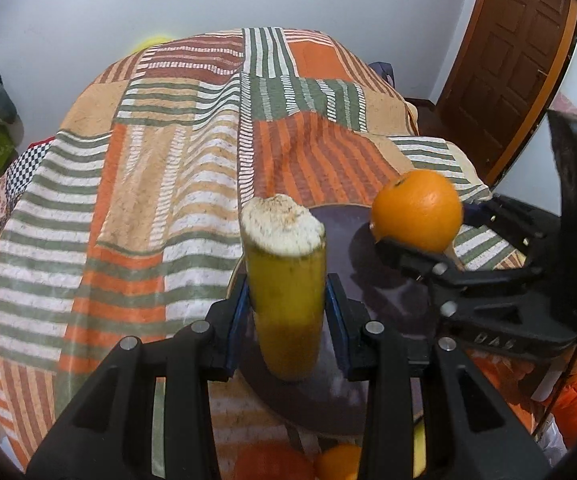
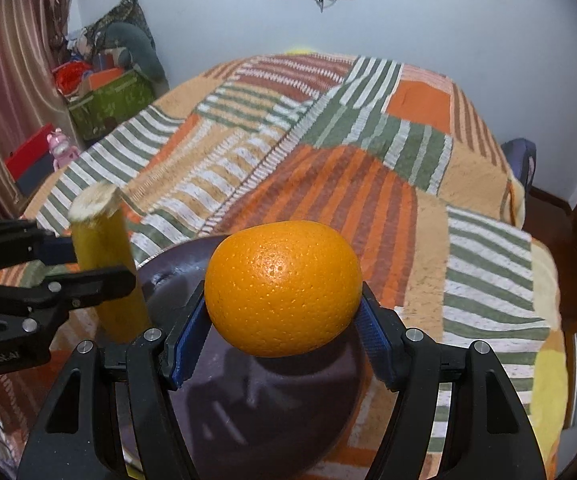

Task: Organize fruits
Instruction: 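Set the corn cob on the plate with left gripper while right sets the orange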

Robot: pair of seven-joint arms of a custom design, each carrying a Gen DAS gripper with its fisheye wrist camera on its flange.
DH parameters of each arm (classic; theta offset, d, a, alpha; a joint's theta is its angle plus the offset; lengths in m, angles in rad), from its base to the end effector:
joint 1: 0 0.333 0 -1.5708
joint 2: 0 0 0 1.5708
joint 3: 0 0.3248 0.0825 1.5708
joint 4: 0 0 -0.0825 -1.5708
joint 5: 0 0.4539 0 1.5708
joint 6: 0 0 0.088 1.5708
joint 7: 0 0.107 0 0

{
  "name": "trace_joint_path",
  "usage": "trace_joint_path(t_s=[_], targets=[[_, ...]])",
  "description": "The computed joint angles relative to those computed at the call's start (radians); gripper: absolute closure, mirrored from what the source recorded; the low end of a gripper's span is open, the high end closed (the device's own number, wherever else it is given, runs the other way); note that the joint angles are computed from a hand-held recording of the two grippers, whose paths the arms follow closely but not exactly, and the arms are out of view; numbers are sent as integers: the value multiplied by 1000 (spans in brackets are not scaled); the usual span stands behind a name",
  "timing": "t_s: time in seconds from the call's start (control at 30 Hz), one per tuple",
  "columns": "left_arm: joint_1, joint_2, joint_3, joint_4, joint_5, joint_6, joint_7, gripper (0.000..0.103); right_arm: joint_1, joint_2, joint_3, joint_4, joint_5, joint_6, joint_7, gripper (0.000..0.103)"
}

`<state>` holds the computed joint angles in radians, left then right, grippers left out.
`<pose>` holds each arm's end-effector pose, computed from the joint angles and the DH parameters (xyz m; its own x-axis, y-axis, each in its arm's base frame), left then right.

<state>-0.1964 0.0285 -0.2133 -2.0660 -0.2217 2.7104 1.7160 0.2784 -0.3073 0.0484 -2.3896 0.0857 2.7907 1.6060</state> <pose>0.6080 -0.2547 0.4629 -0.4028 -0.9082 0.1136 -0.7689 0.2684 -0.5803 0.5246 0.1748 0.4930 0.2520 -0.9642 -0.0828 -0.7503 -0.1406 -0.6459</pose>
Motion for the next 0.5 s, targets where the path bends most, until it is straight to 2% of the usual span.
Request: trace_joint_path(t_s=[0.3,0.5], targets=[[5,113,-3,119,46,-72,-14,67,17,64,-26,51,68,-40,-82,38],[21,144,-13,149,25,-112,-4,67,3,85,-7,65,44,-54,-100,38]])
